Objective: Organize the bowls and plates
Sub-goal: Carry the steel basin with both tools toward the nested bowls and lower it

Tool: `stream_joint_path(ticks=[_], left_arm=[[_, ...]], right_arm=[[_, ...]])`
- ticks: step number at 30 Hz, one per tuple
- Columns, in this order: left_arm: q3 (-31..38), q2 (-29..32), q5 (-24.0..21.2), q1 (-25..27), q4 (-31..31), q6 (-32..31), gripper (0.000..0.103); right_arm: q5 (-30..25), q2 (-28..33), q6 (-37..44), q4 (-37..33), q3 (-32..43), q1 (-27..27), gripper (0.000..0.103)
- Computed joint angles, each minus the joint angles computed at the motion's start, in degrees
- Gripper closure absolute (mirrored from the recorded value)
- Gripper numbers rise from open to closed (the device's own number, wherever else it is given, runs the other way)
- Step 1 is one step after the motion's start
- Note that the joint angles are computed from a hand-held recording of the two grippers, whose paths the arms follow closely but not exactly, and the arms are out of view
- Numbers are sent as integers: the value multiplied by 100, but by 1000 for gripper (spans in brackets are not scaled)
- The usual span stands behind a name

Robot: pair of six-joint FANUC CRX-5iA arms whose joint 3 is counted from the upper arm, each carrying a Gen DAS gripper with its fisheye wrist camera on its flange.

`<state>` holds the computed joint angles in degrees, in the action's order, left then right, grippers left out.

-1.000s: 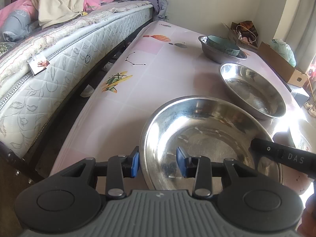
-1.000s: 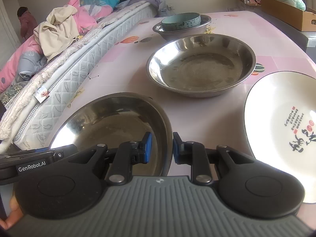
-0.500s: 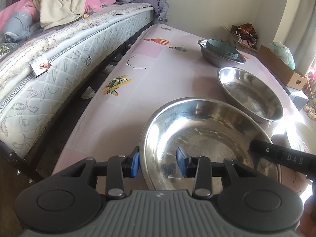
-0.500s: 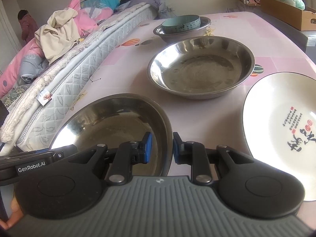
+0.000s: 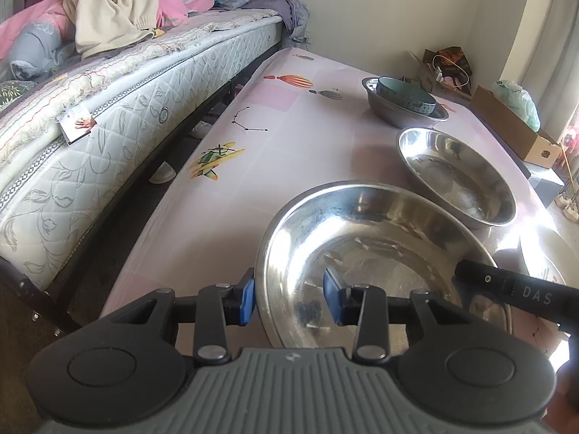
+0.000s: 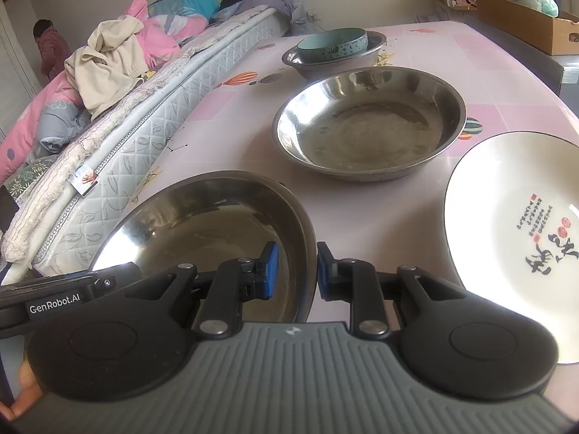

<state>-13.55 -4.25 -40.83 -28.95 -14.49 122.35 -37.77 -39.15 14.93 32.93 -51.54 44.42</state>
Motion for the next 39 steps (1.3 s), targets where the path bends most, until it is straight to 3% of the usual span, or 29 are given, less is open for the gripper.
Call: stream_joint_path(ticks=[39], left_arm=[[29, 2, -24, -42, -36, 43, 64]], right_arm=[[-47, -97, -41, -60, -15, 31, 79]])
